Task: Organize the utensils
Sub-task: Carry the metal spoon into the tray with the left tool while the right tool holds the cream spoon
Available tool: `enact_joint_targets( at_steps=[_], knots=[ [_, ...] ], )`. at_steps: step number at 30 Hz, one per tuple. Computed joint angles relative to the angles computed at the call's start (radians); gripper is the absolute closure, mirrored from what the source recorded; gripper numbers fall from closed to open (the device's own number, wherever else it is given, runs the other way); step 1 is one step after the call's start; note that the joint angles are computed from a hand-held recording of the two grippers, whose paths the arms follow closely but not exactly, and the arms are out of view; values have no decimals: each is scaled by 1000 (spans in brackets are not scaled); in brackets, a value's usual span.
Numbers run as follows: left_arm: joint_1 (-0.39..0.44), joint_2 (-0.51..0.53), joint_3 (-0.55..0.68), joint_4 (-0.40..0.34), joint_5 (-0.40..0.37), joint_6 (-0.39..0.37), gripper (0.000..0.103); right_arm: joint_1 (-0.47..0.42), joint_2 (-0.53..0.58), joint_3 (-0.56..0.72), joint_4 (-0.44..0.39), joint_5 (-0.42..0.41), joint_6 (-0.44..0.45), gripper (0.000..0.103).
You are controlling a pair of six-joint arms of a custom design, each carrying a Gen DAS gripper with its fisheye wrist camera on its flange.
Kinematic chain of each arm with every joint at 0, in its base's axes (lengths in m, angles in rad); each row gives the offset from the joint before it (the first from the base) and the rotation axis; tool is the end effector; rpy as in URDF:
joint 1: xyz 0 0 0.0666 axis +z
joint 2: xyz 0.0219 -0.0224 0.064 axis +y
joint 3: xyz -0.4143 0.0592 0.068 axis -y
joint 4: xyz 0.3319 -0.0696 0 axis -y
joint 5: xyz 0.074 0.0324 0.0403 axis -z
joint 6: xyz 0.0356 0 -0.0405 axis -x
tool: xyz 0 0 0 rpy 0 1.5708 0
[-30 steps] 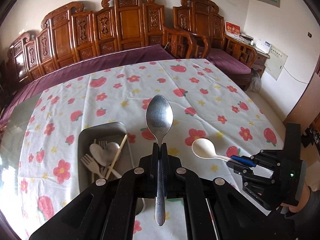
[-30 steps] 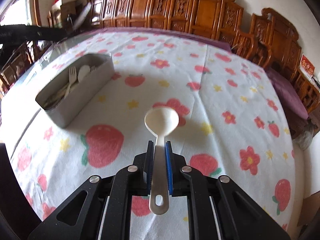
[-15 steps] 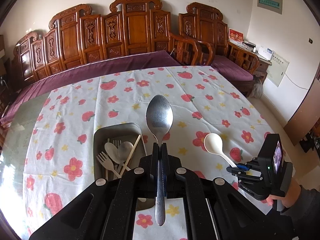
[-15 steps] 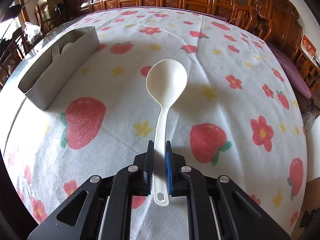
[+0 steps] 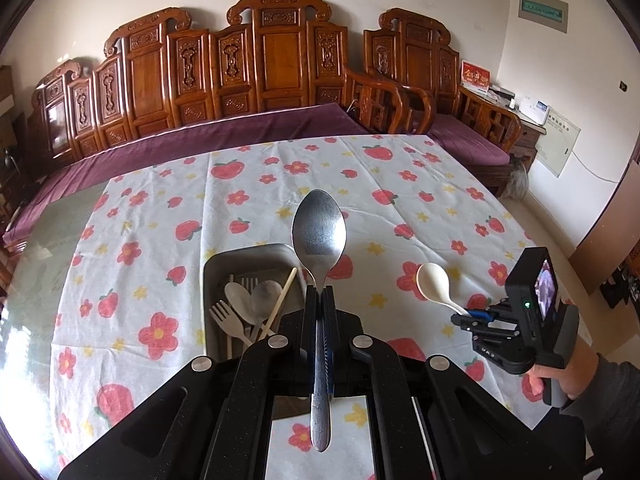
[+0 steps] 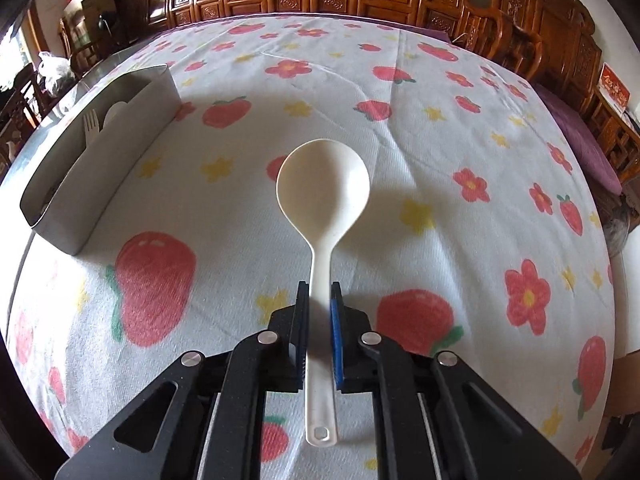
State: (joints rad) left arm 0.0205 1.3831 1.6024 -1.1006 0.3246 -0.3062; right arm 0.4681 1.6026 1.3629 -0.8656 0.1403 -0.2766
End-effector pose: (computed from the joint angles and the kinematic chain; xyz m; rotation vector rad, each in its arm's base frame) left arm 0.4039 -0.0035 0.5393 0.4816 2.3569 -0.2477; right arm 0.4257 0.2092 0.3660 -0.2100 2.6498 0.0552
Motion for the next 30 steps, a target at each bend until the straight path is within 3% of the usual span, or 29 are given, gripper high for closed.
enact_joint_targets(
  at_steps=[15, 30],
  knots=[
    [41, 127, -1, 30, -57, -48, 101, 99, -9, 173, -19, 18, 46, 92],
    [20, 219, -61, 53, -99, -47, 100, 132, 13, 225, -13, 5, 60, 92]
  ],
)
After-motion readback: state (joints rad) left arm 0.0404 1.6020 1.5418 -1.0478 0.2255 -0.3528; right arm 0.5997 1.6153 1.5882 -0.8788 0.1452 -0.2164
